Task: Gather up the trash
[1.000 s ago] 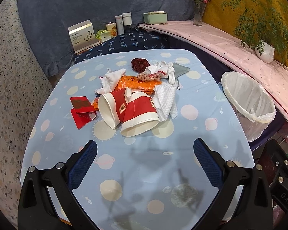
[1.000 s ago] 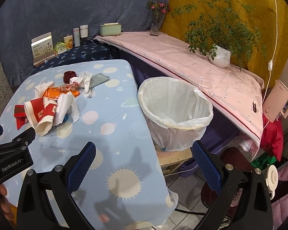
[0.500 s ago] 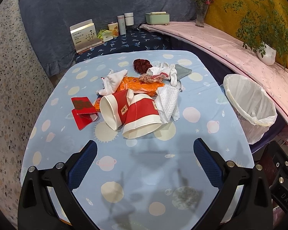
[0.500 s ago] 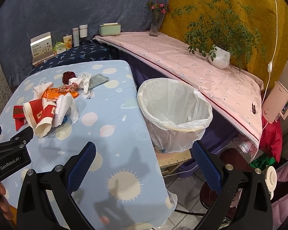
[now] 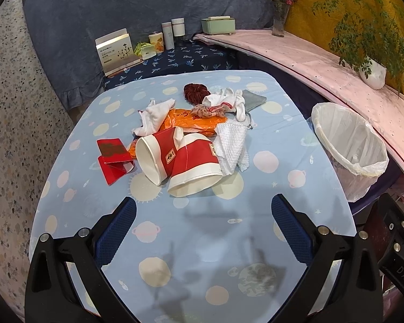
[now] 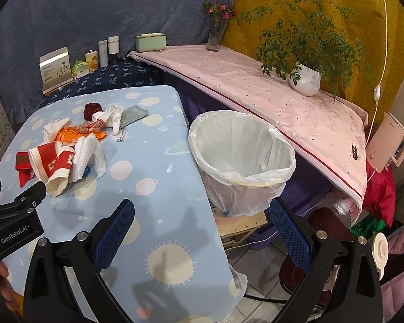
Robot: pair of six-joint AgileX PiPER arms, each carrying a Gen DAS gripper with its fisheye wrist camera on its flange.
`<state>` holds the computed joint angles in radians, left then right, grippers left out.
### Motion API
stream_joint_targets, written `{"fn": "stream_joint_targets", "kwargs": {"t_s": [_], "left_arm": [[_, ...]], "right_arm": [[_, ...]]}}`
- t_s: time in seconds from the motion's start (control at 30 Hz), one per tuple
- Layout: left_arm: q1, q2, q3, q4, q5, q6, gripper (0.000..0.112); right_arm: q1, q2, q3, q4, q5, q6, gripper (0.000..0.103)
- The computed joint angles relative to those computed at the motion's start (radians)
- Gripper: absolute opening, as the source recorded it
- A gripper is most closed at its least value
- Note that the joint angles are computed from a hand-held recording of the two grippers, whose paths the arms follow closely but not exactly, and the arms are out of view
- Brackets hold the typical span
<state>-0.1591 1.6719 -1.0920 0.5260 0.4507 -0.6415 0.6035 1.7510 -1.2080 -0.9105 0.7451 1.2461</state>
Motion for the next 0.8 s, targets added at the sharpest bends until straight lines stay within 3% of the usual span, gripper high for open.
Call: {"fn": "stream_joint_targets", "kwargs": {"t_s": [0.8], "left_arm": [[-0.057, 0.017, -0.007, 0.044, -0.001, -0.055, 0.096]], "right_arm": [[-0.041, -0.003, 0.017, -0.002, -0.022, 0.005, 0.096]]}}
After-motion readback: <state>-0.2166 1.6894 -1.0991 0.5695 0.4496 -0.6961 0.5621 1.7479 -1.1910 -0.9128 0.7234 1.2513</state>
